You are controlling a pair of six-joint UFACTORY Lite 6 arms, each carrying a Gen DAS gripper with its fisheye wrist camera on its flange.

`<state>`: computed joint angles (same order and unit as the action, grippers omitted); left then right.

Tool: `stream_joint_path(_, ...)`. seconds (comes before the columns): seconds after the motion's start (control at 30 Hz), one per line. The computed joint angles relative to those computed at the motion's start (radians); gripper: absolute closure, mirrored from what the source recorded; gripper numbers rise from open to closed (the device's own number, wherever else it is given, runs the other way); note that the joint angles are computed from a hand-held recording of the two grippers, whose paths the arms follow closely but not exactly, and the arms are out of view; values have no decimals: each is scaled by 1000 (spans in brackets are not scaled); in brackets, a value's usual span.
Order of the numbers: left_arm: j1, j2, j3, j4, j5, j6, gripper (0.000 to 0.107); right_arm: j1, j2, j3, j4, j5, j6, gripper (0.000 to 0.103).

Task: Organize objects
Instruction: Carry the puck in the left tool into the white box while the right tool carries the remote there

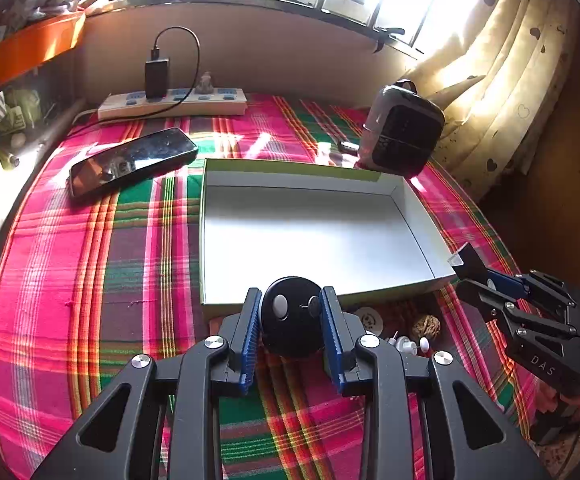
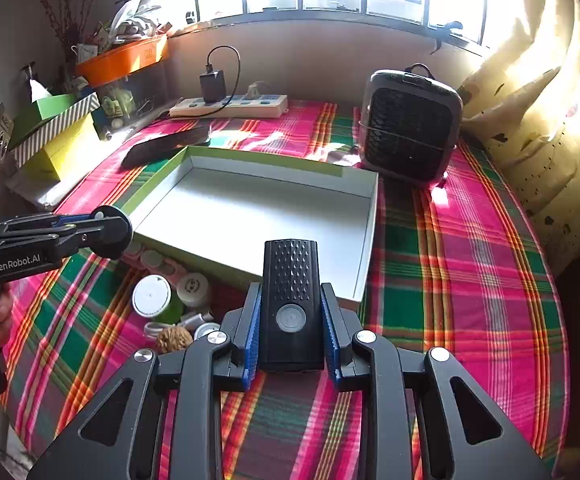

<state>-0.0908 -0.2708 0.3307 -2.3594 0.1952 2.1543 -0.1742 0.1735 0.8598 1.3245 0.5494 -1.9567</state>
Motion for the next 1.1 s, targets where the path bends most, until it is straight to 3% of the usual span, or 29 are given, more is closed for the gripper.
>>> stream_joint_path(0.1,11,65,58,-38,3,55,80,38,35,55,-20,-10,65,75)
stream_joint_path(0.47,72,313,287,128,34,-55,80,170,191,254,-88,-94,275,75)
stream_joint_path(0.73,76,518,456,174,29,-82,80,255,410,501,-295,-144,591,75)
stream_joint_path(1.1,76,695,619,196,-4,-84,80,306,534,612,-401,-208,722,75)
